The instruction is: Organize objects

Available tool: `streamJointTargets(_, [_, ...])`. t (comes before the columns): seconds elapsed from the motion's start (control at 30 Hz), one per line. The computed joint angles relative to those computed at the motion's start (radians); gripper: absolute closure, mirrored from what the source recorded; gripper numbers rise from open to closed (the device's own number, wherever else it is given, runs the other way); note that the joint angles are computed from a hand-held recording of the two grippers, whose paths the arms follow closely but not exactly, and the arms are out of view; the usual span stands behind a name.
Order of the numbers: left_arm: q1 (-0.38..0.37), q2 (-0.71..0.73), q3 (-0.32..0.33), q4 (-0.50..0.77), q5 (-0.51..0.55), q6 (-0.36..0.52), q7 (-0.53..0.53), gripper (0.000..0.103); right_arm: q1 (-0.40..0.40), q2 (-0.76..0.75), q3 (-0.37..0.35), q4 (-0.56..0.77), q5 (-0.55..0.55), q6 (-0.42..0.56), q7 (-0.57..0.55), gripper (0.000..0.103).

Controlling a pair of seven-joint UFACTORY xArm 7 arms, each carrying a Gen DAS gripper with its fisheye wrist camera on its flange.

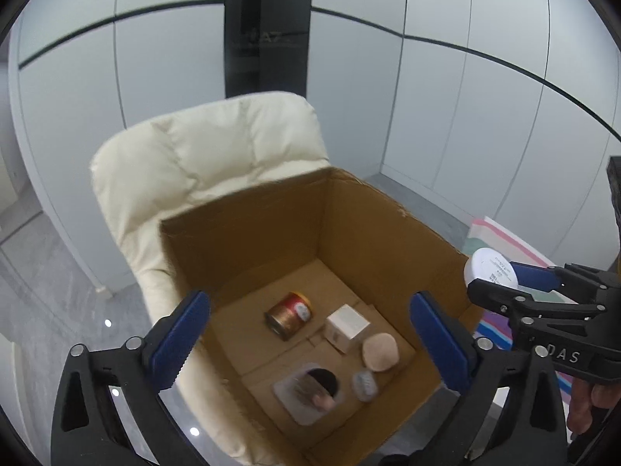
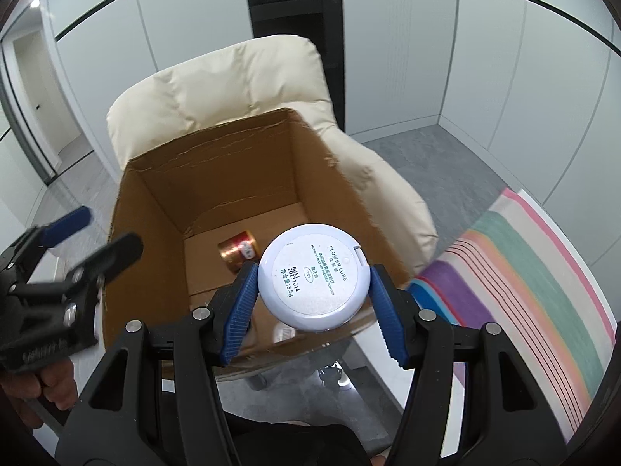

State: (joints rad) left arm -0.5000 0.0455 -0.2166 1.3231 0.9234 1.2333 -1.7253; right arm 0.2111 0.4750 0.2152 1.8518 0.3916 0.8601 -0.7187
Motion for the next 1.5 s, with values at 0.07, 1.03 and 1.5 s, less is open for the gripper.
streamJointTargets(0.07, [0.000,-0.008,-0.002,-0.009,-0.014,0.013,0.017,0.000,0.007,-0.001,0.003,-0.003,-0.002,0.001,0.001,0.042])
streamJointTargets(1.03, [0.070,-0.085,-0.045,-0.089,-0.083,0.053,-0.021,0.000,0.056,-0.019,-0.007,-0.051,-0.063,-0.046,0.044,0.016])
streamJointTargets(1.5, [0.004,0.095,0.032,0.110,-0.051,0.011,0.063,0.000,-0.011,0.036,-0.042,0.028,-0.095,-0.052,0.128,0.000])
